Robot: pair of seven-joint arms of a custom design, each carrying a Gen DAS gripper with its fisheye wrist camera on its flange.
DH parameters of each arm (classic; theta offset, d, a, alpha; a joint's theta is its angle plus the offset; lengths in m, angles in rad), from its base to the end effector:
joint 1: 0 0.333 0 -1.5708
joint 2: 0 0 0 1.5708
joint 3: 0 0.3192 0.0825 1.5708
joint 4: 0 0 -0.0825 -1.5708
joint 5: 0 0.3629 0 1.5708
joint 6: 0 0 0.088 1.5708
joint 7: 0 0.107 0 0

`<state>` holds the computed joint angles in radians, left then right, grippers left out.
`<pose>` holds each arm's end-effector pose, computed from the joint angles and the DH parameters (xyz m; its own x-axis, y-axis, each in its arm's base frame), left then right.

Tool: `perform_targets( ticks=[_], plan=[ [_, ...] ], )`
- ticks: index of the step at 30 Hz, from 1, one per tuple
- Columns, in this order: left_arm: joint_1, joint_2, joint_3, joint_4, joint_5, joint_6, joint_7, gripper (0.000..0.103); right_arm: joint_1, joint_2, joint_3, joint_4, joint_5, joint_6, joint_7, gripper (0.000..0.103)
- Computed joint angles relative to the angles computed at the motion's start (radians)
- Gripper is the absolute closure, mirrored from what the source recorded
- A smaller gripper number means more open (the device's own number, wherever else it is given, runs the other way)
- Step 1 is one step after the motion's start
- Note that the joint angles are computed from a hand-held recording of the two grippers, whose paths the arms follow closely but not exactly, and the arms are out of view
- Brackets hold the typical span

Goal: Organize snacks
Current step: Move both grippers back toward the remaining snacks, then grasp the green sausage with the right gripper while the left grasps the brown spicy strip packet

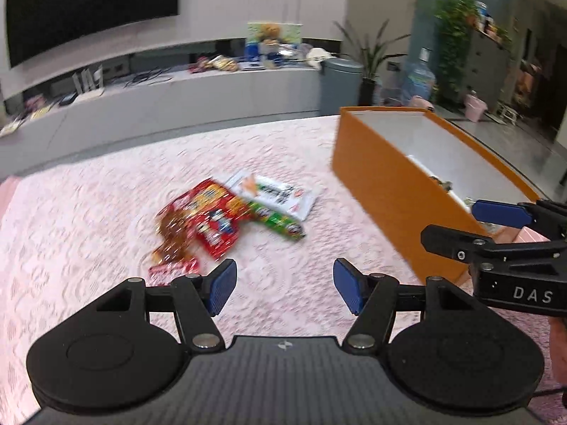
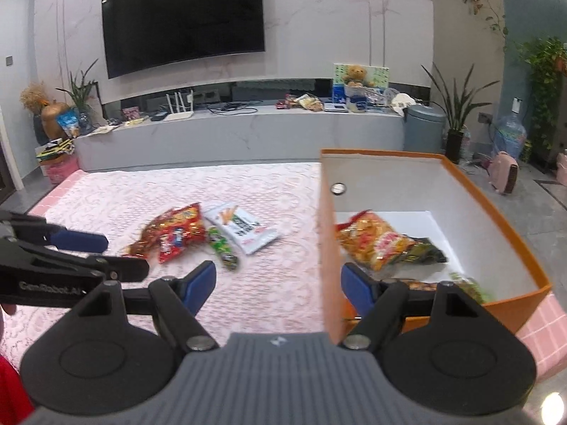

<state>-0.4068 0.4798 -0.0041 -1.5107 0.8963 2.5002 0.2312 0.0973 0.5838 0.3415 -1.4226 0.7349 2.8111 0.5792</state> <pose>0.6524 -0.2892 0.4529 0.3027 -0.9520 0.0455 -0.6276 -0.2350 -0.7422 0.7055 0.2239 0.4650 0.6649 -0.7426 -0.0803 -0.4532 -0.3155 -0.8337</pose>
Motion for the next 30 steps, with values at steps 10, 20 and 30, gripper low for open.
perform_targets(
  ticks=[10, 20, 30],
  plan=[
    [0.035, -0.076, 0.004, -0.141, 0.066, 0.039, -0.133, 0.029, 0.043, 0.037, 0.021, 0.018, -0.023, -0.008, -0.02, 0.035],
    [0.1, -0.086, -0.009, -0.191, 0.03, 0.081, -0.123, 0.029, 0.112, 0.126, -0.039, 0.136, -0.161, -0.097, 0.082, 0.037],
    [0.13, -0.011, 0.022, -0.114, -0.04, 0.084, -0.05, 0.029, 0.191, 0.328, -0.092, 0.451, -0.326, -0.239, 0.21, 0.044]
  ],
)
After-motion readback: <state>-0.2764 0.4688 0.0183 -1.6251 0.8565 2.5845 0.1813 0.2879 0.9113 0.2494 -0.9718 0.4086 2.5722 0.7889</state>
